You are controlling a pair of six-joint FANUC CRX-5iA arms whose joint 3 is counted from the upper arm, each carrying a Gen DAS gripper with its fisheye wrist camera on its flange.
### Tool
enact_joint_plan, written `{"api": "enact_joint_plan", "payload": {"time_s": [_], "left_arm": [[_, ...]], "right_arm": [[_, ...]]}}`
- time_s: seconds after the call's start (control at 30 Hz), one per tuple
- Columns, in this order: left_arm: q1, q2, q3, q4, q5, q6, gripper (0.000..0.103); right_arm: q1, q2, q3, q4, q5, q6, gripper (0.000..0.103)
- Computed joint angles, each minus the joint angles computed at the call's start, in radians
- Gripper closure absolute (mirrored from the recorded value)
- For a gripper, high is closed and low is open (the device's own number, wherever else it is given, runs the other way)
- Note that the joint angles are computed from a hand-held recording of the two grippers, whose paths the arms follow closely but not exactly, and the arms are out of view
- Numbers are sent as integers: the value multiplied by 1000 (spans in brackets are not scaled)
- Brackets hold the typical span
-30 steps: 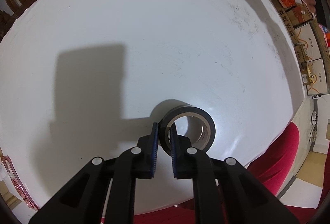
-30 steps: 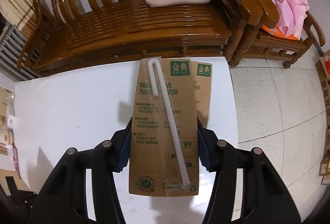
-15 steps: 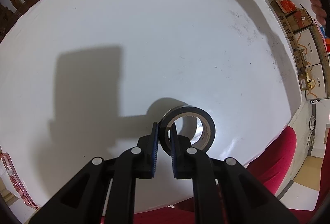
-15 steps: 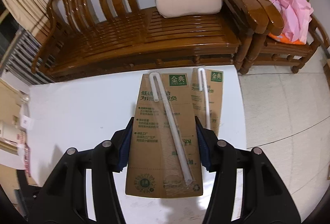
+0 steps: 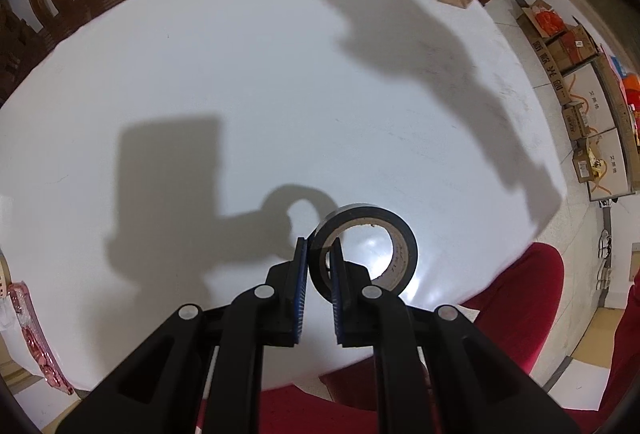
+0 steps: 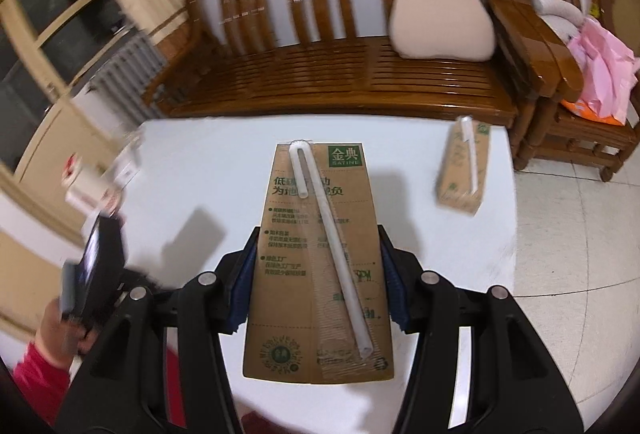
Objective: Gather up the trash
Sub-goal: 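Carry the tape roll with the left tool while the right tool carries the carton to the bag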
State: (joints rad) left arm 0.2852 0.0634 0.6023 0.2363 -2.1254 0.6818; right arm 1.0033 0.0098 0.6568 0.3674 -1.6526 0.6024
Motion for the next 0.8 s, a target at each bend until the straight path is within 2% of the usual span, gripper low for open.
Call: {"api": "enact_joint_plan", "payload": {"time_s": [0.17, 0.27, 0.3, 0.37, 0.6, 0.8], "left_arm": [[60, -71, -51, 29, -4, -66, 92], [100, -121, -98, 38, -11, -110, 92], [115, -137, -112, 39, -14, -129, 92], [134, -169, -147, 41, -12, -152, 92], [197, -251, -228, 59, -21, -226, 92], [238, -298, -290, 57, -23, -303, 92]], "right_arm": [[179, -16, -4, 56, -33, -93, 50], [264, -21, -11, 78, -61, -144, 50], [264, -21, -11, 78, -61, -144, 50], [341, -20, -16, 104, -87, -187, 50], [480, -13, -23, 163, -134, -253, 50], [550, -31, -74, 157, -129, -325, 50]]}}
